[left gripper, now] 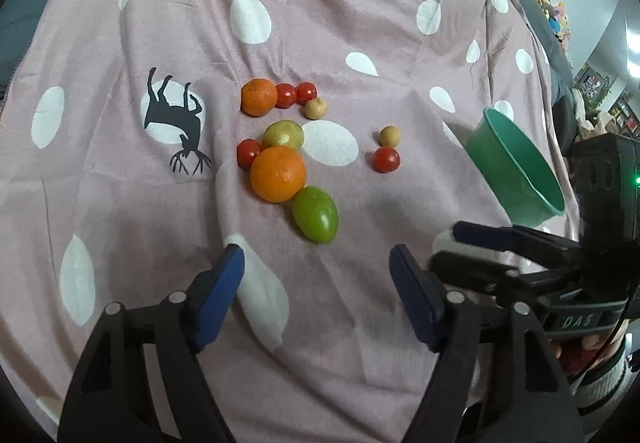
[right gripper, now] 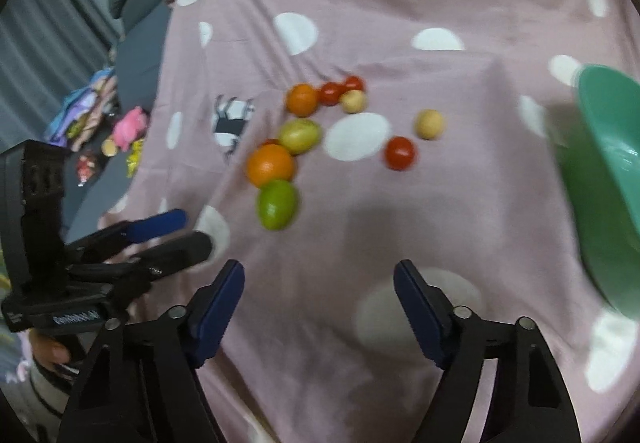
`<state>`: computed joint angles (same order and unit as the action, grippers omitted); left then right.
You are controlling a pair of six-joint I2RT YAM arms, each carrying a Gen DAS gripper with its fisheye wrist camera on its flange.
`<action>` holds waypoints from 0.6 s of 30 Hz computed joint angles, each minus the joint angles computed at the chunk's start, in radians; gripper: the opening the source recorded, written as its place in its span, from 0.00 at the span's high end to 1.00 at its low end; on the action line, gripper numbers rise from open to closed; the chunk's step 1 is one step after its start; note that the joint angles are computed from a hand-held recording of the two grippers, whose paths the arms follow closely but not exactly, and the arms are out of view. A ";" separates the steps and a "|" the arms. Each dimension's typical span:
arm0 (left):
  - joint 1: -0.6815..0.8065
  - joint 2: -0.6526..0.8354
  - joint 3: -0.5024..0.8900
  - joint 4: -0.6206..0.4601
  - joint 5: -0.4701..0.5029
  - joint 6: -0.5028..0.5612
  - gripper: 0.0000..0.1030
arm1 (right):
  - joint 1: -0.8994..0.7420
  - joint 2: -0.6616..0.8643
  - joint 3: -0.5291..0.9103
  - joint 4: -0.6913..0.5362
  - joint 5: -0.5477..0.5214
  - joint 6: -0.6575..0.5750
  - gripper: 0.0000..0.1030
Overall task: Organize fruits
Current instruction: 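Grasp the green lime with the right tool while the left tool grasps the yellow-green fruit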
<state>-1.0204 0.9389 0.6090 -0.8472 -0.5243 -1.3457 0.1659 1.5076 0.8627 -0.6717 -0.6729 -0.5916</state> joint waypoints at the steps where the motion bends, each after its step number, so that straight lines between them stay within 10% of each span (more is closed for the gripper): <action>1: 0.015 -0.007 -0.006 0.012 0.002 0.014 0.32 | 0.026 0.016 0.004 0.017 -0.008 0.008 0.29; 8: 0.116 -0.109 -0.056 -0.005 0.010 0.086 0.36 | 0.186 0.133 0.037 0.122 0.057 0.062 0.45; 18: 0.436 -0.070 -0.072 0.169 0.180 0.455 0.36 | 0.304 0.215 0.096 0.193 0.143 0.084 0.65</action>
<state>-0.5844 0.8686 0.5371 -0.6781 -0.3447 -0.8906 0.4696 1.7225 0.9588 -0.4789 -0.5299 -0.5078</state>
